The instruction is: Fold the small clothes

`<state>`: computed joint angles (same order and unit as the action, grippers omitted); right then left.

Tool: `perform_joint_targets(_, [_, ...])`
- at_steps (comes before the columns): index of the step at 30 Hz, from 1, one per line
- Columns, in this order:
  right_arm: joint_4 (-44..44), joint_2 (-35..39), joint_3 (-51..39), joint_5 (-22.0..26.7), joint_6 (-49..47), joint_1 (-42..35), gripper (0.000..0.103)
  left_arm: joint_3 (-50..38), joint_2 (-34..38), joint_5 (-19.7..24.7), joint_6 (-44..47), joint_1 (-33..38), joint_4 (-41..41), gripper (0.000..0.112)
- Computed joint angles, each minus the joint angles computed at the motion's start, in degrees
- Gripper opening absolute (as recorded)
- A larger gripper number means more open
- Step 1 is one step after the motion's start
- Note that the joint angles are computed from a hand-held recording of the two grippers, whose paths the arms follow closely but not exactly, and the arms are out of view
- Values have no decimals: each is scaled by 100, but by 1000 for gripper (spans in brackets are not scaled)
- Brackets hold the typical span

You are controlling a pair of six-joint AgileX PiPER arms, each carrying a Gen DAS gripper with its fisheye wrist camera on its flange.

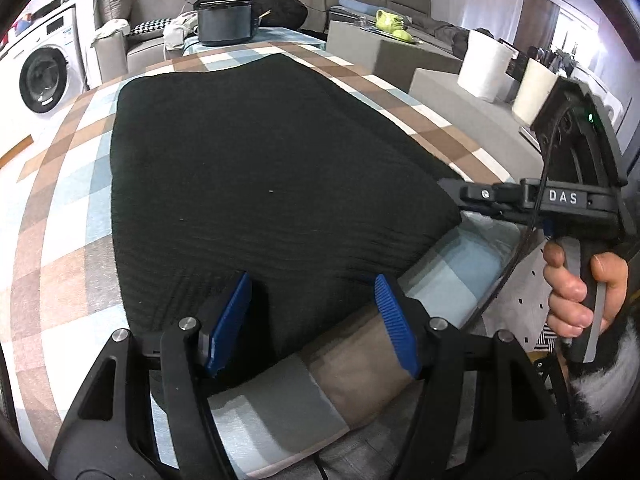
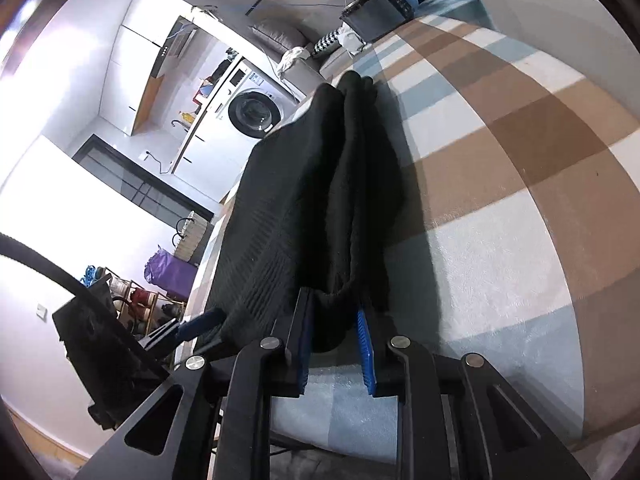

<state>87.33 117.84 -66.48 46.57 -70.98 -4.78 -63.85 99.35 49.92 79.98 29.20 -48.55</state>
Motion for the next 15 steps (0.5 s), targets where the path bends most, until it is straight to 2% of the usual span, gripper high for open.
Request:
perform_joint_targets(2, [206,-56,63,95,-274,5,13,42,-36,75,90,-4,-14,62])
perform_joint_targets(4, [637,-88,199,481,-766,-90,11,101,-86,104,209,30,-33,62])
perform_joint_targets(6, [711,-151,242,445,-878,-72,11,177,-136,156,325,80,-75,63])
perform_joint_targets(7, [646,-148,211,338,-796,-42,11,214,-151,164,380,98,-108,64])
perform_joint_targets(11, [466,48,51,414,-442,-48,11,374,-238,184,491,74,-57,66])
perform_joint_targets(15, [557,280,-178,913,-288,-179,11,412,-271,375,696,75,-94,67])
